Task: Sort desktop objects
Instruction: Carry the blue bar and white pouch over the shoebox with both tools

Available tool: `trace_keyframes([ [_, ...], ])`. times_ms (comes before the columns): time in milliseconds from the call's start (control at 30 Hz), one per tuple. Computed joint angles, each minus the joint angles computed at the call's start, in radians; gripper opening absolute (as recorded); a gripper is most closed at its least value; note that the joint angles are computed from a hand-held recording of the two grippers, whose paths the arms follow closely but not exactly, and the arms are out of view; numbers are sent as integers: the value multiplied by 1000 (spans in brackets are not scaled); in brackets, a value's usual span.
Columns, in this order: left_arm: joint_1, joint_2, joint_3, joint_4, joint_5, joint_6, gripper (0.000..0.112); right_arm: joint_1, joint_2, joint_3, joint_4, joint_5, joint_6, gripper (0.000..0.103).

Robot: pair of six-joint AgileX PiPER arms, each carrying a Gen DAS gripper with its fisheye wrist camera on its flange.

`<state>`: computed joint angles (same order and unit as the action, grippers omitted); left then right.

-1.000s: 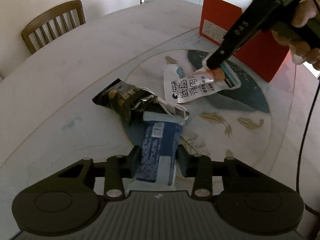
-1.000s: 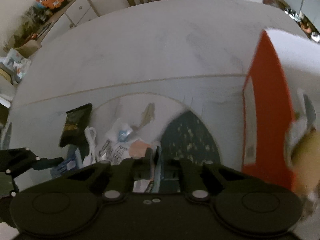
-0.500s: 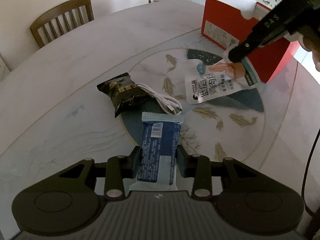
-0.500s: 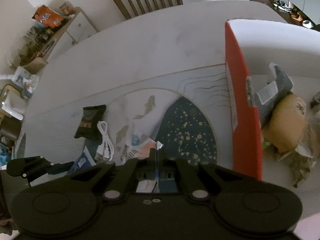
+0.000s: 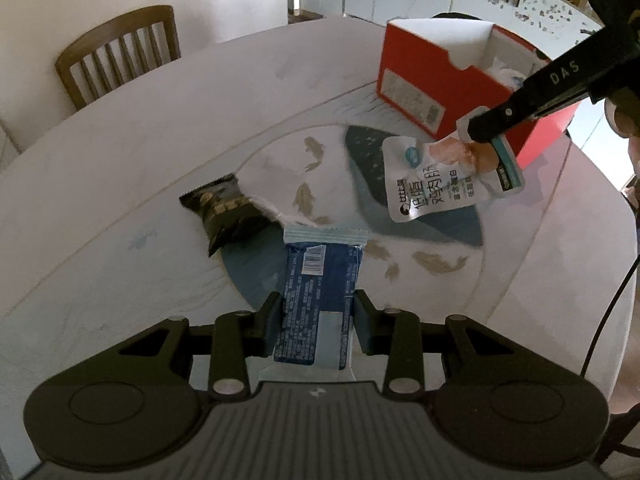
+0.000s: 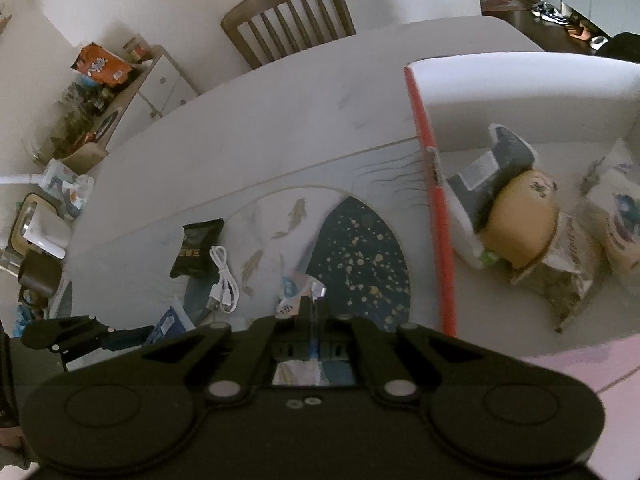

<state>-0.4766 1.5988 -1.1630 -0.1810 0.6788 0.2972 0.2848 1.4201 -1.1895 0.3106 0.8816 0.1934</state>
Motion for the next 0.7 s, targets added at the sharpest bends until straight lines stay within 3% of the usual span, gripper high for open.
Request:
trace_keyframes([
  [700, -144, 64, -293, 7, 173, -25, 36, -220, -227, 13, 100, 134, -88, 0],
])
